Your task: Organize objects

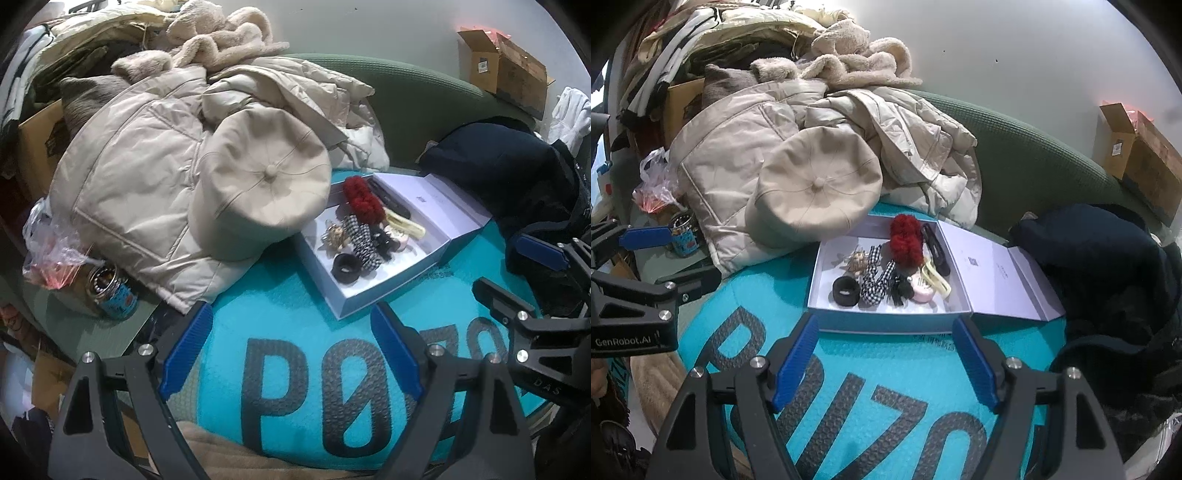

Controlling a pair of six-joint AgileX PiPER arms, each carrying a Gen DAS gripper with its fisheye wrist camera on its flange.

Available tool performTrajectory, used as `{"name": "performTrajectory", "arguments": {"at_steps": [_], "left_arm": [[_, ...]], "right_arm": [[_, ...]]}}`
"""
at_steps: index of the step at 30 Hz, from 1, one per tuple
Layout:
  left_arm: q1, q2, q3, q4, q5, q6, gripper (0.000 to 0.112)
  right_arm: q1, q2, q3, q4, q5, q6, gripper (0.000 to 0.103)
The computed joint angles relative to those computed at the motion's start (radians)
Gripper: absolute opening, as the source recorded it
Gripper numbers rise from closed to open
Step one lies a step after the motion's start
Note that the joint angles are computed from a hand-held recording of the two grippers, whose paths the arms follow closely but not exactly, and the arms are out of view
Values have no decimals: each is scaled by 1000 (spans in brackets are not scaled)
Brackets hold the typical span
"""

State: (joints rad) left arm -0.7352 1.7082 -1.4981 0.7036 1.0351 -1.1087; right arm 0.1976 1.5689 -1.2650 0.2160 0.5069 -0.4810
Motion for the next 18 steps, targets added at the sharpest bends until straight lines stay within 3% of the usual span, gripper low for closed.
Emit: {"name": "performTrajectory", "arguments": {"at_steps": [6, 9, 18], "left_arm": [[-20, -24, 63, 9, 1, -33, 87], [-21, -47, 105, 6, -34, -56, 87], [-17, -48, 111, -10, -34, -57, 87]], "right_arm": [[12, -35, 56, -12, -12, 7, 75], [14, -47, 70, 4, -14, -17, 75], [12, -51, 75, 18, -9, -45, 75]]}}
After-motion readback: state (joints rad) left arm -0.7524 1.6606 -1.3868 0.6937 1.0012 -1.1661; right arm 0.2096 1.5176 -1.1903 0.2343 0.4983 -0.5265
